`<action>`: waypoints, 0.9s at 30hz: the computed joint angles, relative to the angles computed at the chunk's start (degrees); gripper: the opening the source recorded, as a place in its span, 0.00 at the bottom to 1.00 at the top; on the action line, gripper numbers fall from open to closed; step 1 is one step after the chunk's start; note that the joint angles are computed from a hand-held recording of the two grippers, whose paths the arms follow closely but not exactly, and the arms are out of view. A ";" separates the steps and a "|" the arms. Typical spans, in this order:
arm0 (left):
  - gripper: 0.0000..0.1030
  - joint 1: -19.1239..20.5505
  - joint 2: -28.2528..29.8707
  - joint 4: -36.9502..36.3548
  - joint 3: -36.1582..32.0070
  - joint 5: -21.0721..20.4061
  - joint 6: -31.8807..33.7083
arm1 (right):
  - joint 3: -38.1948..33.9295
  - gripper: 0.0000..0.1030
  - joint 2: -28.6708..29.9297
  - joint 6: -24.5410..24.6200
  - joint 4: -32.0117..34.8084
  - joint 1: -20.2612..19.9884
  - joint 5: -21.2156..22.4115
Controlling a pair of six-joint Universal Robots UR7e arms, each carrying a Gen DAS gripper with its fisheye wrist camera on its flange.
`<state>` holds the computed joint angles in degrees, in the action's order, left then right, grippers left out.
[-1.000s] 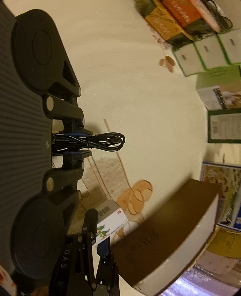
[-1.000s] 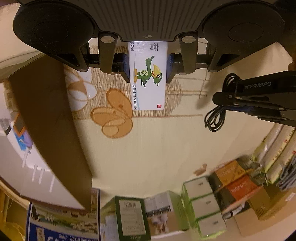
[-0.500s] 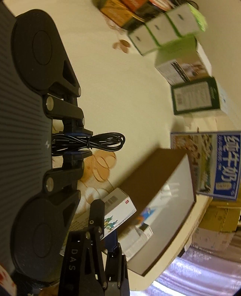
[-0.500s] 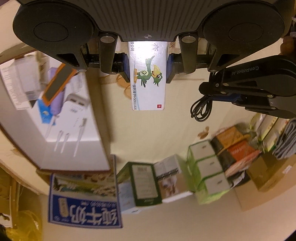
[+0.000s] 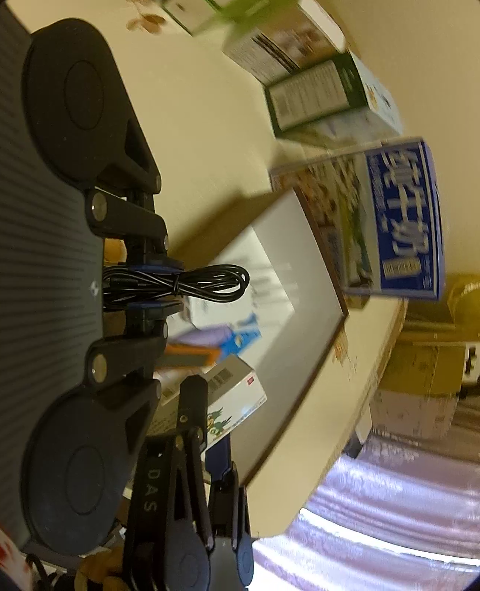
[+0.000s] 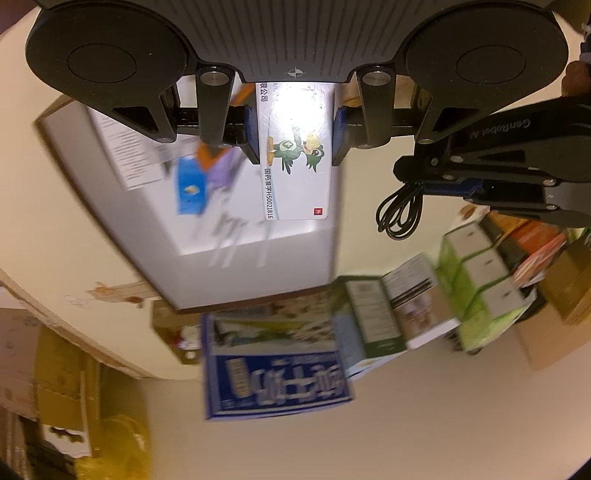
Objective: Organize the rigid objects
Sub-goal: 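Lift the black cable and medicine box and carry them over the brown box, then lower the cable with the left tool while the right tool lowers the medicine box, release both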
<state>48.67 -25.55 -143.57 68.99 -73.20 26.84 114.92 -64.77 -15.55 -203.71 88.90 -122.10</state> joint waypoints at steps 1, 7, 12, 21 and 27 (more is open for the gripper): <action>0.11 -0.26 0.94 0.78 -1.25 -0.44 -0.19 | -0.21 0.34 -0.47 -0.01 0.32 -0.48 -0.07; 0.11 -1.34 6.58 4.52 -8.90 -1.83 -0.95 | -2.13 0.34 -2.33 -0.13 3.44 -3.15 0.00; 0.11 -1.82 12.17 8.68 -17.02 -1.42 -1.46 | -4.80 0.34 -2.37 0.93 6.02 -5.26 0.24; 0.11 -1.61 21.76 16.91 -32.32 0.82 -0.81 | -9.63 0.34 -0.65 2.42 9.33 -8.46 0.69; 0.11 -1.13 27.40 21.68 -41.91 2.07 -0.33 | -12.60 0.34 1.02 2.85 10.87 -9.61 0.81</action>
